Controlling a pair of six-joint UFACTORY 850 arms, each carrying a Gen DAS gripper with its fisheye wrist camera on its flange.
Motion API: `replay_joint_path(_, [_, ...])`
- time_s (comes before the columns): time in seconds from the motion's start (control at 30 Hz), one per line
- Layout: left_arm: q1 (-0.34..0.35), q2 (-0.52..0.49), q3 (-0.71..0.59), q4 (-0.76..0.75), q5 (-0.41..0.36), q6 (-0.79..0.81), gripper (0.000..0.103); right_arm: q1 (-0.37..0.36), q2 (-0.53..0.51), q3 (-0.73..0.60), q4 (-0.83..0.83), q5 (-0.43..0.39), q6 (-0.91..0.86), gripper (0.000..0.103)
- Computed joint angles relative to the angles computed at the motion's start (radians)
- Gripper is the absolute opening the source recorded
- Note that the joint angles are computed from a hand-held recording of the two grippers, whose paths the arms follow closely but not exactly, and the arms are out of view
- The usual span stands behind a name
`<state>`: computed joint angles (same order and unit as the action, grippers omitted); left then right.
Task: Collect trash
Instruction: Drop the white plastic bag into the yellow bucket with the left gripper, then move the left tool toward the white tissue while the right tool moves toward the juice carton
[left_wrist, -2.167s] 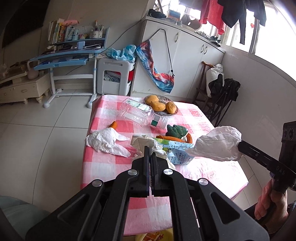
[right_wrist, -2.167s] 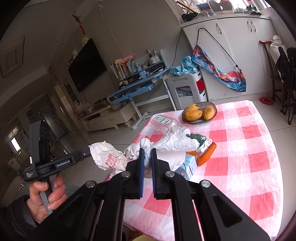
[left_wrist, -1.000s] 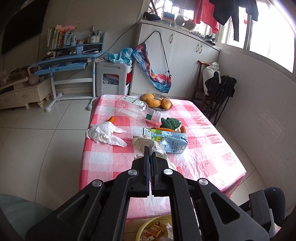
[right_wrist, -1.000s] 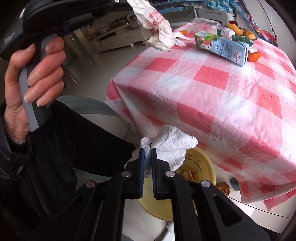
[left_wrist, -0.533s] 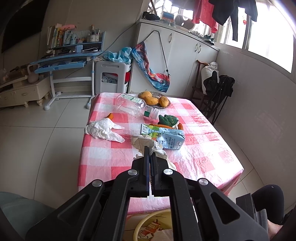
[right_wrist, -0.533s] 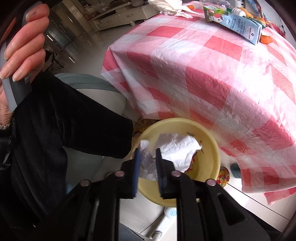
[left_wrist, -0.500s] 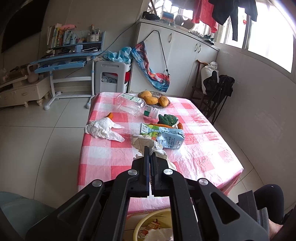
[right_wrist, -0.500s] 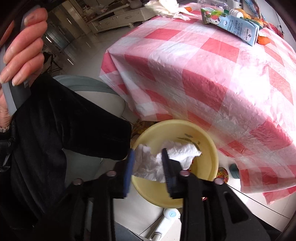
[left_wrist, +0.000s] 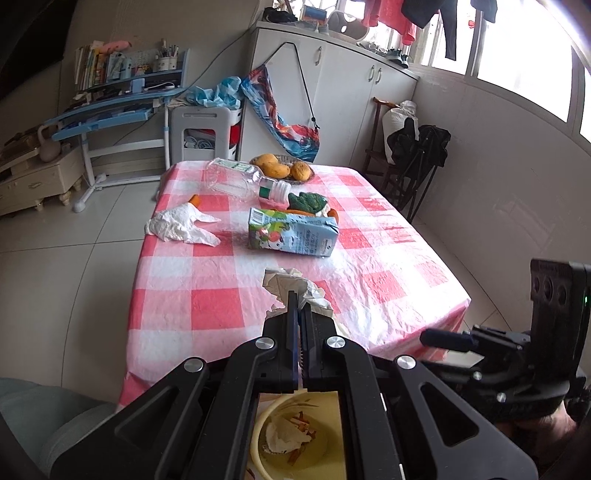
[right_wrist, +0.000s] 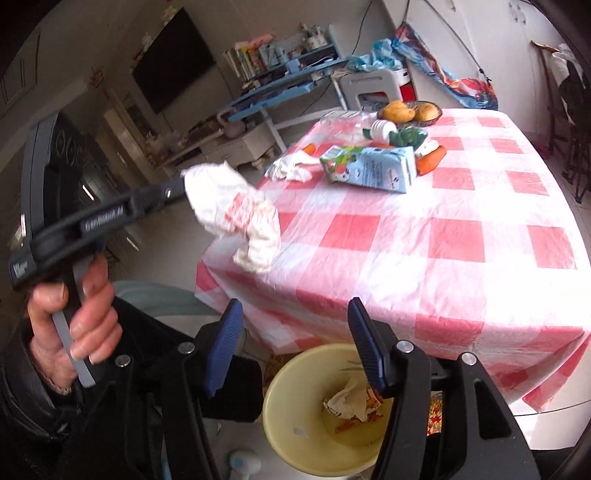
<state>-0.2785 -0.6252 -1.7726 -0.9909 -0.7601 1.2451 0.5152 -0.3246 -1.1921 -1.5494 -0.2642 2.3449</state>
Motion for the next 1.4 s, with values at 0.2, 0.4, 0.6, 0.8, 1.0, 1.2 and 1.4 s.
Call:
replay_joint_path(0.2, [-0.010,0.074,0.143,0.018,-0.031,0.067,0.002,-0.018,0.050,0.068,-0.294,-0.066,0.415,0.060])
replay_joint_path(0.4, [-0.029,0.132,0.262,0.137,-0.039,0.070,0.002,-0.018,0.063,0.087,-0.361,-0.096,0.536,0.060])
replay_joint_path(0.6, [-0.063,0.165,0.323,0.305,0.012,0.037,0.032,-0.015,0.068,0.094,-0.354,-0.105,0.526,0.062])
replay_joint_path(0.8, [-0.037,0.188,0.324,0.136,0.116,0.106,0.065,0.000,0.052,0.075,-0.171,-0.158,0.339,0.066])
replay_joint_path(1.0, [-0.028,0.153,0.234,-0.015,0.257,0.054,0.067,0.016,0.004,0.010,0.049,-0.194,0.071,0.067])
replay_joint_path(1.2, [-0.024,0.082,0.072,-0.065,0.285,-0.022,0.077,0.026,-0.067,-0.086,0.283,-0.213,-0.256,0.069])
replay_joint_path(1.4, [-0.011,0.006,-0.029,0.088,0.278,-0.246,0.077,0.042,-0.131,-0.171,0.433,-0.253,-0.484,0.071])
